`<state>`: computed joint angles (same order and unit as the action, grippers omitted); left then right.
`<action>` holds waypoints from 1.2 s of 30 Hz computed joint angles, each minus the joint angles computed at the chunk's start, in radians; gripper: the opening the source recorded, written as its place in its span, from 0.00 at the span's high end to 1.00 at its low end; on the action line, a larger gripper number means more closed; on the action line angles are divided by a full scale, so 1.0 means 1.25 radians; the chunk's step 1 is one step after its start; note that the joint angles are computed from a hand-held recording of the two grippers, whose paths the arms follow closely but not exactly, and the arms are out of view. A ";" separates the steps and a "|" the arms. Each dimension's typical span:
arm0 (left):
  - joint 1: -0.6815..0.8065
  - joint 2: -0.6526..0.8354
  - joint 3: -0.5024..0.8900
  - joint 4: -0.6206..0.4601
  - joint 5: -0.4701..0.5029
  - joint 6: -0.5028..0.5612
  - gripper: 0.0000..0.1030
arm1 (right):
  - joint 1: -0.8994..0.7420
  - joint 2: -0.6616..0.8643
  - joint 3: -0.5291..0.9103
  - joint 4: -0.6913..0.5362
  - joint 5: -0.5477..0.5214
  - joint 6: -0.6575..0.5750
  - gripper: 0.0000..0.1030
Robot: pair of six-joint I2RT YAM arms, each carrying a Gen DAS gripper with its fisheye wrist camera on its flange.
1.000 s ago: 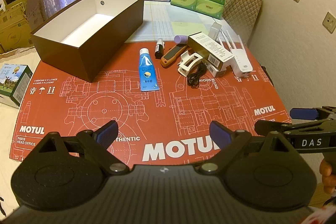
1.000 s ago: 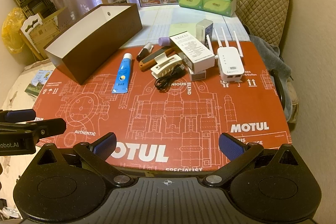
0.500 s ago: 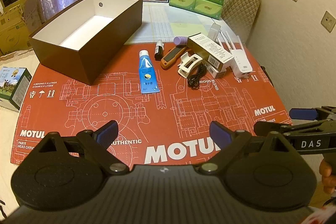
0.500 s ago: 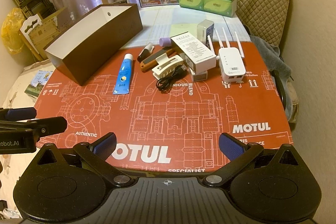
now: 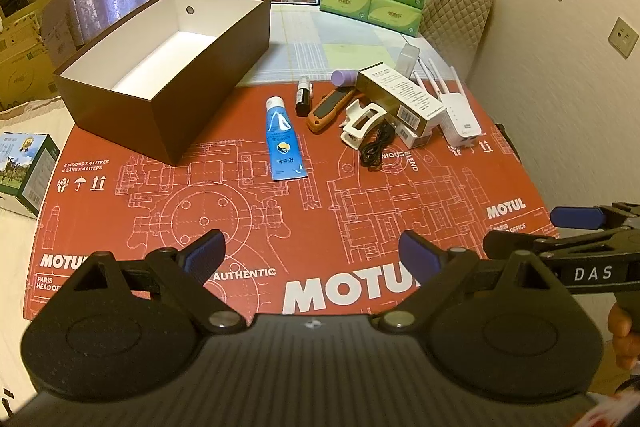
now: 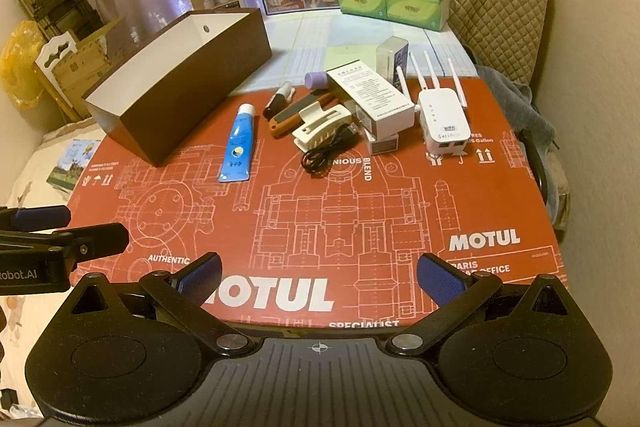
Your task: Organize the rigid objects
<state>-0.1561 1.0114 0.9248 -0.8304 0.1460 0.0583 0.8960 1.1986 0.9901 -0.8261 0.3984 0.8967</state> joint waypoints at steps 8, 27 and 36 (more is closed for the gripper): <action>0.048 0.012 0.003 0.003 0.037 0.051 0.11 | 0.038 0.014 0.002 -0.001 0.033 0.069 0.02; 0.141 0.064 -0.030 0.044 0.107 0.153 0.11 | 0.089 -0.023 -0.071 0.035 0.102 0.182 0.02; 0.093 0.139 -0.017 0.124 0.069 0.080 0.11 | -0.032 -0.016 -0.100 0.141 0.027 0.014 0.08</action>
